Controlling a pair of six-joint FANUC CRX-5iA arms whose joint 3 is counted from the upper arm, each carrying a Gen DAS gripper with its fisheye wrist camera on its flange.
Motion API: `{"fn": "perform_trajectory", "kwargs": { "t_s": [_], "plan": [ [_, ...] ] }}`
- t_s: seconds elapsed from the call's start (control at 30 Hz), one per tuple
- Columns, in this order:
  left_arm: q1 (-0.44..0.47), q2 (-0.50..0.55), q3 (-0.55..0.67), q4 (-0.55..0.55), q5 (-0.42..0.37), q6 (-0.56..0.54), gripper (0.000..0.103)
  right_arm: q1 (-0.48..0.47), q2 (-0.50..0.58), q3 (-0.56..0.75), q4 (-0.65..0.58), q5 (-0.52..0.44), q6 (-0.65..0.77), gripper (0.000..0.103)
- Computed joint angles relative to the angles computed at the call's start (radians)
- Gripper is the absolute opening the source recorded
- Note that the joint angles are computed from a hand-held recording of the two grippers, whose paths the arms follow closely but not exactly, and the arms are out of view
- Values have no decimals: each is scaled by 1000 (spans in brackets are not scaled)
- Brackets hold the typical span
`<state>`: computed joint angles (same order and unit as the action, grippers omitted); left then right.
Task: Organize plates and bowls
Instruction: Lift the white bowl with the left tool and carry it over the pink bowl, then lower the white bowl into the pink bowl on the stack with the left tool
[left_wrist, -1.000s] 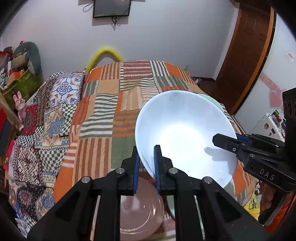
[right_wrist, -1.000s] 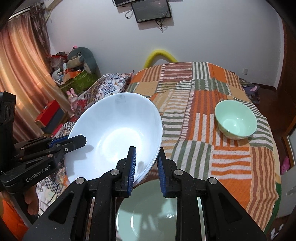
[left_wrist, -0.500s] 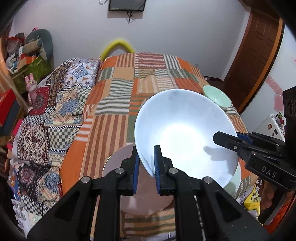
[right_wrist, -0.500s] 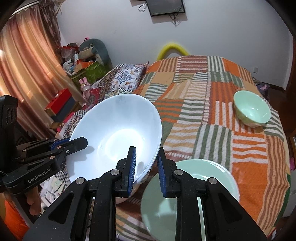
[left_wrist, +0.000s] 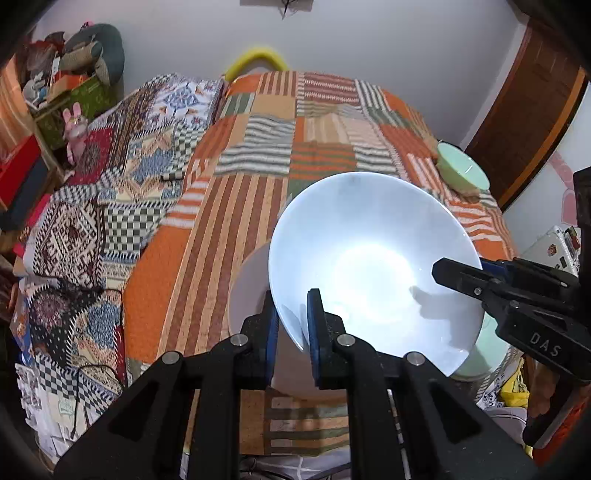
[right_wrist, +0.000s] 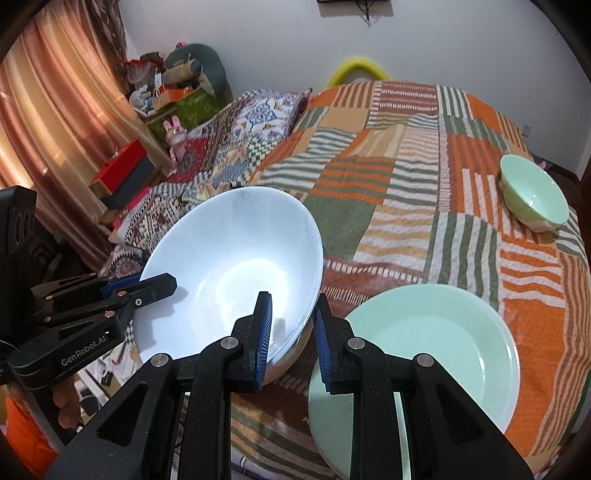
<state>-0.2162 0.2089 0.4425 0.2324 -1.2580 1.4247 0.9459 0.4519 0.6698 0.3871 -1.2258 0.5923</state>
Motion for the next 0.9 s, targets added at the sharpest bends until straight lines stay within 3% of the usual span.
{"fn": "perform_trajectory", "kwargs": {
  "t_s": [0.43, 0.9],
  "plan": [
    [19, -7, -73, -33, -12, 17, 13, -3, 73, 91, -77, -62, 52, 20],
    [9, 22, -54, -68, -11, 3, 13, -11, 115, 141, -103, -104, 71, 21]
  ]
}}
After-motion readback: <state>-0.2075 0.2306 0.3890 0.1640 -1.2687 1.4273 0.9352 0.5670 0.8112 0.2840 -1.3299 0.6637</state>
